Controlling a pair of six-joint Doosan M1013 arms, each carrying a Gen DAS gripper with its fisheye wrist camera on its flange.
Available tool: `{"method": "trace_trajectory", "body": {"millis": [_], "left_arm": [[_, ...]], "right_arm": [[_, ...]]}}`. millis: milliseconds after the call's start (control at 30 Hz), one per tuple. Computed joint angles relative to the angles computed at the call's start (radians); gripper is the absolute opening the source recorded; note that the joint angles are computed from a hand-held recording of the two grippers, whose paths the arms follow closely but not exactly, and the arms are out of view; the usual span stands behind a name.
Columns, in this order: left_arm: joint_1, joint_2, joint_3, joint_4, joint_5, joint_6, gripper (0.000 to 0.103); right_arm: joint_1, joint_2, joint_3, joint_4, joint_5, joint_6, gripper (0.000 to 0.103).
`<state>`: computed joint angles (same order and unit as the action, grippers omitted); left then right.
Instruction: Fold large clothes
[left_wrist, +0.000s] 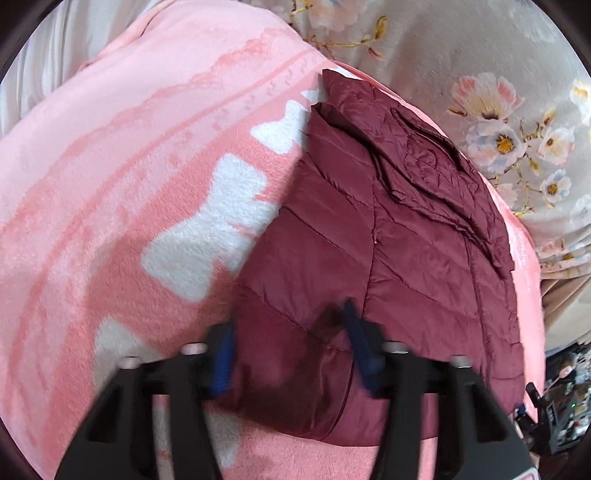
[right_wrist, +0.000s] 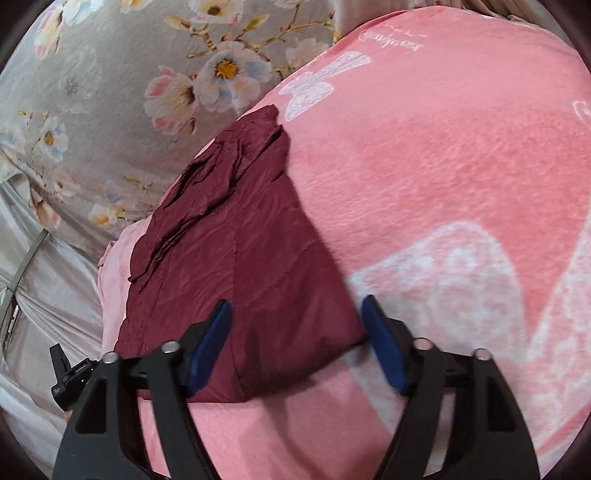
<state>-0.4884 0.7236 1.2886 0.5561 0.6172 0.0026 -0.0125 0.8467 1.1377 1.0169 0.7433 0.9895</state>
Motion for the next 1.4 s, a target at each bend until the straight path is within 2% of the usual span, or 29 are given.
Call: {"method": "trace_trajectory", "body": {"millis": [67,100,133,233,367,500,600,667,767,833,867,933,1067,1133,1267,1400], "left_arm": [[0.001,-0.005,0.005,0.000,-0.011,-0.010,0.007],[0.001,-0.014,0.015,0.001,-0.026,-0.025,0.004],[0.000,-0.027,0.030,0.015,-0.040,-0.041,0.004],[-0.016,-0.068,0.073,0.109,-0.064,-0.113,0.003],[-0.057,-0.151,0.158,0.249,-0.069,-0.201,0.002],[-0.117,-0.263,0.280,0.356,-0.084,-0.304,0.002],[-0.167,-0.339,0.347,0.469,-0.067,-0.422,0.002],[-0.192,-0.369,0.355,0.552,-0.036,-0.476,0.002],[-0.206,-0.376,0.311,0.606,0.035,-0.444,0.002],[-0.186,-0.359,0.261,0.577,0.055,-0.378,0.002],[-0.173,-0.347,0.235,0.554,0.056,-0.346,0.002],[-0.130,-0.295,0.147,0.450,0.081,-0.227,0.002],[-0.059,-0.163,-0.049,0.260,0.182,-0.003,0.005],[-0.028,-0.095,-0.143,0.169,0.229,0.089,0.005],[0.017,0.017,-0.284,0.051,0.312,0.186,0.006],[0.047,0.132,-0.415,-0.040,0.422,0.270,0.008]], "right_arm": [[0.000,0.004,-0.004,0.027,0.032,-0.015,0.027],[-0.002,-0.002,0.005,0.049,0.039,-0.023,0.012],[-0.004,-0.010,0.018,0.076,0.037,-0.042,0.007],[-0.016,-0.066,0.096,0.187,0.026,-0.180,0.004],[-0.040,-0.183,0.254,0.320,0.020,-0.420,0.003],[-0.084,-0.283,0.393,0.421,0.077,-0.584,0.003],[-0.129,-0.369,0.510,0.656,0.177,-0.814,0.003],[-0.132,-0.404,0.531,0.754,0.190,-0.900,0.003],[-0.110,-0.409,0.486,0.826,0.156,-0.940,0.003],[-0.088,-0.385,0.424,0.826,0.106,-0.914,0.003],[-0.071,-0.367,0.382,0.814,0.051,-0.895,0.003],[-0.044,-0.320,0.298,0.764,-0.034,-0.815,0.003],[0.002,-0.210,0.113,0.539,-0.171,-0.537,0.003],[0.026,-0.155,0.025,0.347,-0.235,-0.348,0.003],[0.050,-0.036,-0.142,0.004,-0.225,0.024,0.003],[0.070,0.055,-0.258,-0.256,-0.179,0.288,0.003]]}}
